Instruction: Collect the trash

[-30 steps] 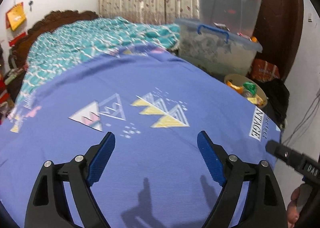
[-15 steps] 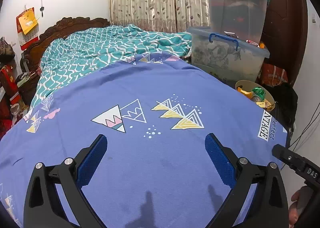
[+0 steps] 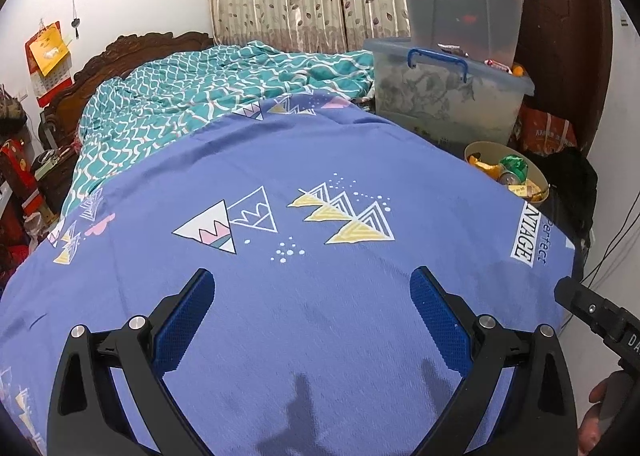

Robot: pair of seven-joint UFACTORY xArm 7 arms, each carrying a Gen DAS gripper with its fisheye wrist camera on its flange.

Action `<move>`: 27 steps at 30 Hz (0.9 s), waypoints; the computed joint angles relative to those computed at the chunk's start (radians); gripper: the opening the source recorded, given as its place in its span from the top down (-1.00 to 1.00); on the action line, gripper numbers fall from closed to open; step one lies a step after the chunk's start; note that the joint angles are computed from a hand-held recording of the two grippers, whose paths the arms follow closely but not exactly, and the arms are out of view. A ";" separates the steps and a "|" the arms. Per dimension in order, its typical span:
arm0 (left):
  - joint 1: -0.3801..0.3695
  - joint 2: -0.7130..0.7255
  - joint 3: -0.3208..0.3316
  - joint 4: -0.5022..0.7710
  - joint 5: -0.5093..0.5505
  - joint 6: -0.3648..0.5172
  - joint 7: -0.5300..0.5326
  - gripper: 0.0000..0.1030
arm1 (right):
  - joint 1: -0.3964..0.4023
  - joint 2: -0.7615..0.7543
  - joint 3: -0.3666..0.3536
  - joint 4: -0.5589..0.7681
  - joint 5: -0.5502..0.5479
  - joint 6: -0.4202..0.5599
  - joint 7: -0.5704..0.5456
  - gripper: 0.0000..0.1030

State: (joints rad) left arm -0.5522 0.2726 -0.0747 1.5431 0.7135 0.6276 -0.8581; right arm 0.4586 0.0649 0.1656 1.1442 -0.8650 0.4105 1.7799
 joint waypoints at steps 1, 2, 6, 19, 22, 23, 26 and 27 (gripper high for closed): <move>-0.002 0.001 -0.001 0.000 0.000 0.004 0.001 -0.83 | 0.001 0.000 0.001 0.000 0.001 0.000 -0.001 -0.81; -0.002 0.002 -0.002 0.000 -0.002 0.006 0.005 -0.83 | 0.001 0.000 0.001 0.000 0.001 -0.001 -0.001 -0.82; -0.010 0.012 -0.006 0.013 -0.009 0.036 0.025 -0.83 | 0.002 0.000 0.001 0.000 0.000 0.000 0.000 -0.82; -0.036 0.014 -0.004 0.022 0.004 0.073 0.029 -0.83 | 0.009 -0.016 0.009 -0.001 -0.043 0.028 0.037 -0.83; -0.039 0.005 -0.003 0.018 0.021 0.073 0.005 -0.83 | 0.005 -0.030 0.016 -0.008 -0.062 0.034 0.052 -0.83; -0.037 0.001 -0.003 0.013 0.027 0.069 0.000 -0.83 | 0.003 -0.035 0.018 -0.011 -0.069 0.036 0.059 -0.83; -0.042 -0.010 -0.003 0.007 0.062 0.068 -0.032 -0.83 | -0.004 -0.051 0.027 -0.021 -0.083 0.043 0.075 -0.83; -0.044 -0.014 -0.004 0.005 0.077 0.068 -0.044 -0.83 | -0.008 -0.056 0.030 -0.023 -0.086 0.043 0.078 -0.83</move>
State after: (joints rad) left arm -0.5961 0.2590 -0.0782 1.5482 0.7906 0.6954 -0.9023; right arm 0.4510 0.0091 0.1952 1.1212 -0.9507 0.4536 1.8578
